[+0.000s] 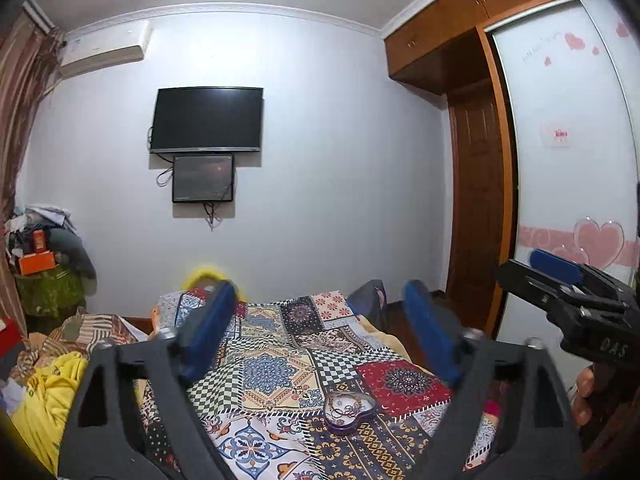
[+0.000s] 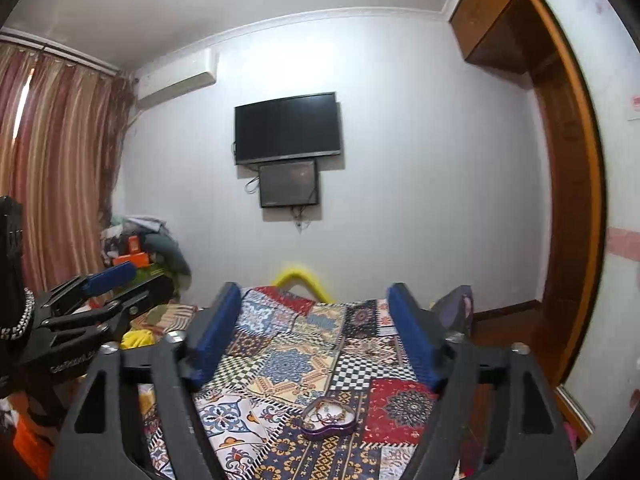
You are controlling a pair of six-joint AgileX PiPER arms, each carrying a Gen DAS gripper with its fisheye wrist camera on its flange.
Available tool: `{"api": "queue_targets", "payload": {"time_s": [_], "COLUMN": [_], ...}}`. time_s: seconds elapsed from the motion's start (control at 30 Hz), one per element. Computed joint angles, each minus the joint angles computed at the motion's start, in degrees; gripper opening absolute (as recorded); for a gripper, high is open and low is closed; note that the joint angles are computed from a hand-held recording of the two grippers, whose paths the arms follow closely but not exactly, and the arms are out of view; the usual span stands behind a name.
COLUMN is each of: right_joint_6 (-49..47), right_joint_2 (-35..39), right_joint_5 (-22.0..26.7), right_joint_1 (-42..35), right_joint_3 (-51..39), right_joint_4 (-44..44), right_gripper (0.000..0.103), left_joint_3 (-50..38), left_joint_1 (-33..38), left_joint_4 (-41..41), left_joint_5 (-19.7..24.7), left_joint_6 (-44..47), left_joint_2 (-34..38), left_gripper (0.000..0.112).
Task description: Organize jewelry
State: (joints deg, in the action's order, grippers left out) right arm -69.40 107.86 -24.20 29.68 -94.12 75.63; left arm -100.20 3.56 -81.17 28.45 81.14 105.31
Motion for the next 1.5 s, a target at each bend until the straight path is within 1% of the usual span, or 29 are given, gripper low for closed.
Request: {"api": "queue_targets", "payload": {"time_s": [0.03, 0.07, 0.1, 0.17, 0.23, 0.3, 0.37, 0.4, 0.5, 0.7, 0.83, 1.1, 1.5], "right_joint_6": [-0.2, -0.5, -1.5, -2.7, -3.1, -3.0, -4.7, -3.8, -3.1, -3.1, -3.9, -5.2, -7.6], "right_joint_2": [0.3, 0.8, 1.1, 1.9, 1.8, 0.4, 0.5, -0.7, -1.2, -1.8, -2.0, -2.5, -3.0], "right_joint_5": [-2.3, -3.7, -5.8, -8.4, -8.8, -8.6, -8.3, -8.9, -9.7, -10.0, -9.5, -8.9, -8.6], "right_joint_1": [0.9, 1.2, 2.1, 3.0, 3.2, 3.2, 3.2, 3.6, 3.9, 4.0, 3.8, 3.7, 3.5], "right_joint_3": [0.0, -0.3, -0.5, -1.4, -1.3, 0.6, 0.0, 1.8, 3.2, 4.5, 4.7, 5.1, 4.6], "right_joint_4": [0.2, 0.3, 1.0, 1.8, 2.1, 2.0, 3.5, 2.8, 2.4, 2.9, 3.7, 5.2, 8.2], "right_gripper": [0.086, 0.091, 0.093, 0.103, 0.103, 0.103, 0.103, 0.103, 0.103, 0.103, 0.103, 0.103, 0.103], "left_joint_3": [0.8, 1.4, 1.7, 4.3, 6.0, 6.6, 6.7, 6.6, 6.4, 6.2, 6.3, 6.7, 6.2], "left_joint_1": [0.2, 0.2, 0.3, 0.5, 0.7, 0.7, 0.9, 0.7, 0.5, 0.5, 0.7, 0.2, -0.1], "left_joint_4": [-1.7, -3.1, -3.5, -4.3, -4.8, -4.9, -4.6, -4.1, -3.8, -3.1, -2.6, -2.9, -1.5], "left_joint_5": [-0.3, -0.4, -0.5, -0.7, -0.4, -0.4, -0.5, -0.7, -1.0, -1.0, -0.7, -1.4, -1.2], "left_joint_6": [1.3, 2.6, 3.1, 4.1, 4.5, 4.7, 4.5, 4.0, 3.8, 3.3, 2.6, 3.1, 1.4], "left_joint_2": [-0.3, -0.3, -0.4, -2.3, -3.4, -3.6, -3.5, -3.6, -3.3, -2.8, -2.9, -2.9, -2.4], "left_gripper": [0.096, 0.097, 0.097, 0.097, 0.097, 0.097, 0.097, 0.097, 0.097, 0.097, 0.098, 0.101, 0.101]}}
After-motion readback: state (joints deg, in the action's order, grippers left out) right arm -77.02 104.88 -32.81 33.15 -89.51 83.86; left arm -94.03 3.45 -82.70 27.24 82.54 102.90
